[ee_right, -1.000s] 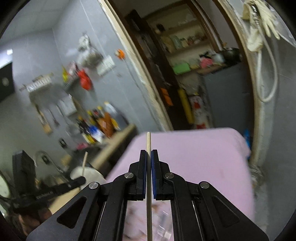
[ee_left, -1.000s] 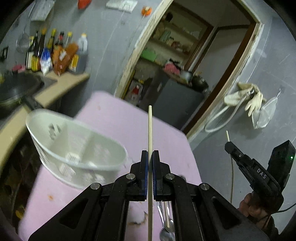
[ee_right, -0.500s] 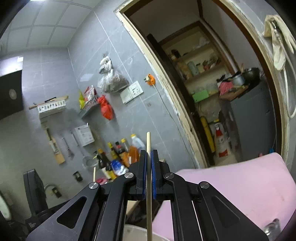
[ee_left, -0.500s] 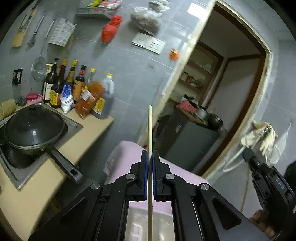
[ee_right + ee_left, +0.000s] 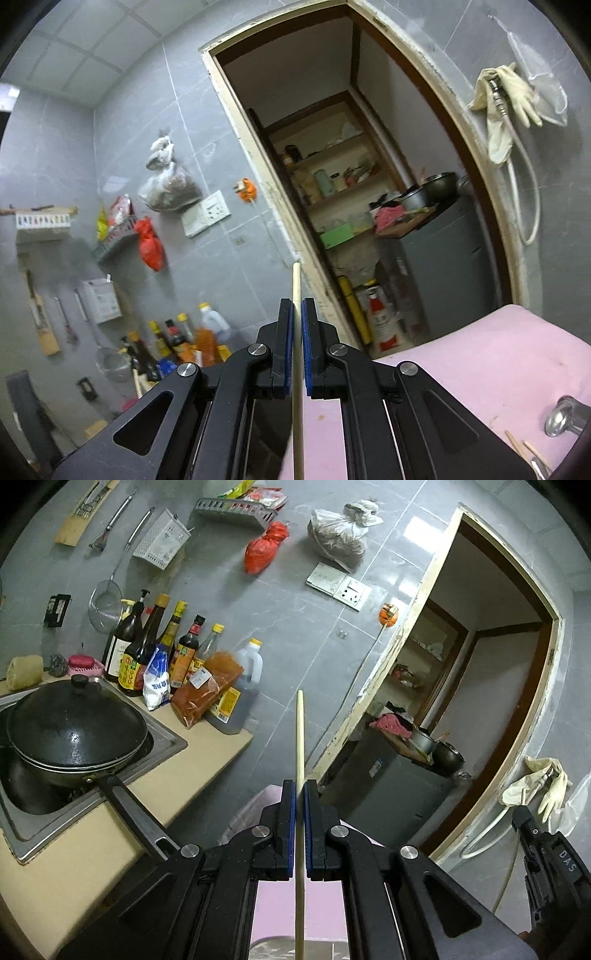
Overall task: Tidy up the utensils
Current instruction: 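Carry both chopsticks to the white holder and open both tools to drop them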
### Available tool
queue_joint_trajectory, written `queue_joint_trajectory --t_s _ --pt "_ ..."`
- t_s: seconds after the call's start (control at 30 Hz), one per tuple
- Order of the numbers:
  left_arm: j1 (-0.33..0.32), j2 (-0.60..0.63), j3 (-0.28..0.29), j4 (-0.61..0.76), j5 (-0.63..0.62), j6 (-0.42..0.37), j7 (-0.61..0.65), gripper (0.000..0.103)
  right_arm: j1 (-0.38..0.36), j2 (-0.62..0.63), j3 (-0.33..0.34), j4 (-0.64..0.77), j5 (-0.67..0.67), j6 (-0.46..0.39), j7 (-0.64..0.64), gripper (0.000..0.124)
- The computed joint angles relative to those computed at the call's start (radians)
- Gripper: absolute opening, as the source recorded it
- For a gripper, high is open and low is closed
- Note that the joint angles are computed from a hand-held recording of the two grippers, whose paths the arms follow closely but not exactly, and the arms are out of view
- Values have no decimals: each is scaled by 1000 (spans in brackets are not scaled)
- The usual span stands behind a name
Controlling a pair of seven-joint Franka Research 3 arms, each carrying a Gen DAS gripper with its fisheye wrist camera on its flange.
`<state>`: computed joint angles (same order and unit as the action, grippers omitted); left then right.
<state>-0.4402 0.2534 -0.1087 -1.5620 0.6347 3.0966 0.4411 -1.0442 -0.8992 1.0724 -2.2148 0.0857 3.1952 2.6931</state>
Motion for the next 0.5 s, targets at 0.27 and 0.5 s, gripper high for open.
queue_joint_trajectory --t_s 0.27,0.5 --pt "-109 0 110 17 346 -37 -284 2 -9 -62 12 -41 1 -45 49 3" --pt "-62 3 46 9 398 -64 -301 2 40 -38 -3 -70 -37 -59 43 3"
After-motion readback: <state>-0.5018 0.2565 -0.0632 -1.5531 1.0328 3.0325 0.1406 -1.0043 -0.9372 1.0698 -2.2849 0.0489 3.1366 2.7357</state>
